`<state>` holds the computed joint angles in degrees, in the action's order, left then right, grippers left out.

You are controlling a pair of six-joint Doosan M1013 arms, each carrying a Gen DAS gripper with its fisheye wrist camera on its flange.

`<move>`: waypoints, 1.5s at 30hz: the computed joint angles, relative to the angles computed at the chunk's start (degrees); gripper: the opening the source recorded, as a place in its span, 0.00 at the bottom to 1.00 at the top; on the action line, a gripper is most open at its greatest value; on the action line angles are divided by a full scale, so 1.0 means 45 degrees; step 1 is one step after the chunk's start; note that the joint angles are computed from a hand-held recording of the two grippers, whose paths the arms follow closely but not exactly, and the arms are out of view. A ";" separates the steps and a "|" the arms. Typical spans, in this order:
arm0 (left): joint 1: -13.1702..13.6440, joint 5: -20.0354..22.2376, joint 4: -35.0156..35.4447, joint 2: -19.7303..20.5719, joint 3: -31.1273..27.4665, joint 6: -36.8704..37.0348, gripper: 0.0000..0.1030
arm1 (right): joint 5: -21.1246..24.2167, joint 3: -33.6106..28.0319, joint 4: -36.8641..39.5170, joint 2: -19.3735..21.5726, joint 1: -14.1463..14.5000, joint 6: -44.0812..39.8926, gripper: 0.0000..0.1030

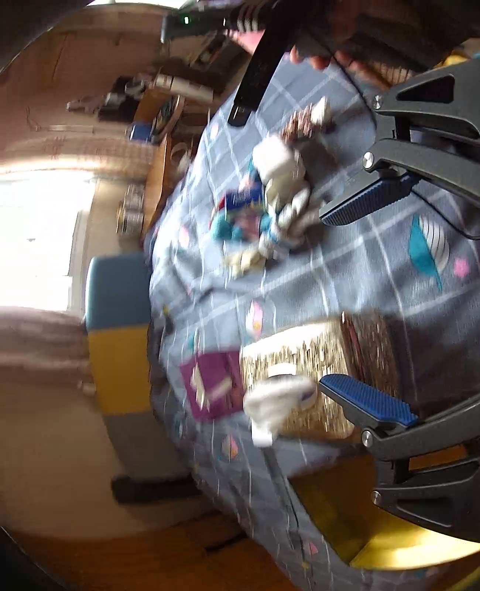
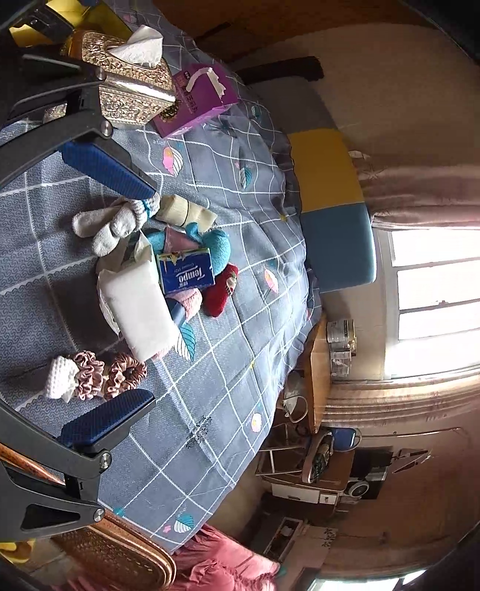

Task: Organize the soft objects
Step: 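Grasp the white knit gloves with the left gripper while the right gripper grasps the white foam pad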

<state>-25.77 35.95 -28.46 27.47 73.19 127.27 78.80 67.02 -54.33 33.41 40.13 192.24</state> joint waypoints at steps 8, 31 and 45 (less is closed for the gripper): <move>-0.0316 0.4151 -0.0785 0.1556 -0.2570 0.0628 0.82 | 0.0046 0.1650 0.0639 -0.1136 -0.0250 0.1721 1.00; -0.1375 0.9051 0.2239 0.7149 -1.0780 -0.6283 0.75 | -0.2070 0.2963 0.1650 -0.1913 -0.0810 0.1548 1.00; -0.1070 0.6573 0.1676 0.4838 -0.6373 -0.4002 0.42 | -0.6951 0.3088 0.5270 -0.1621 -0.2359 0.1351 0.96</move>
<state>-30.58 65.53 -20.91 49.24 44.51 109.26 47.52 80.92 -30.62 26.11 29.51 198.31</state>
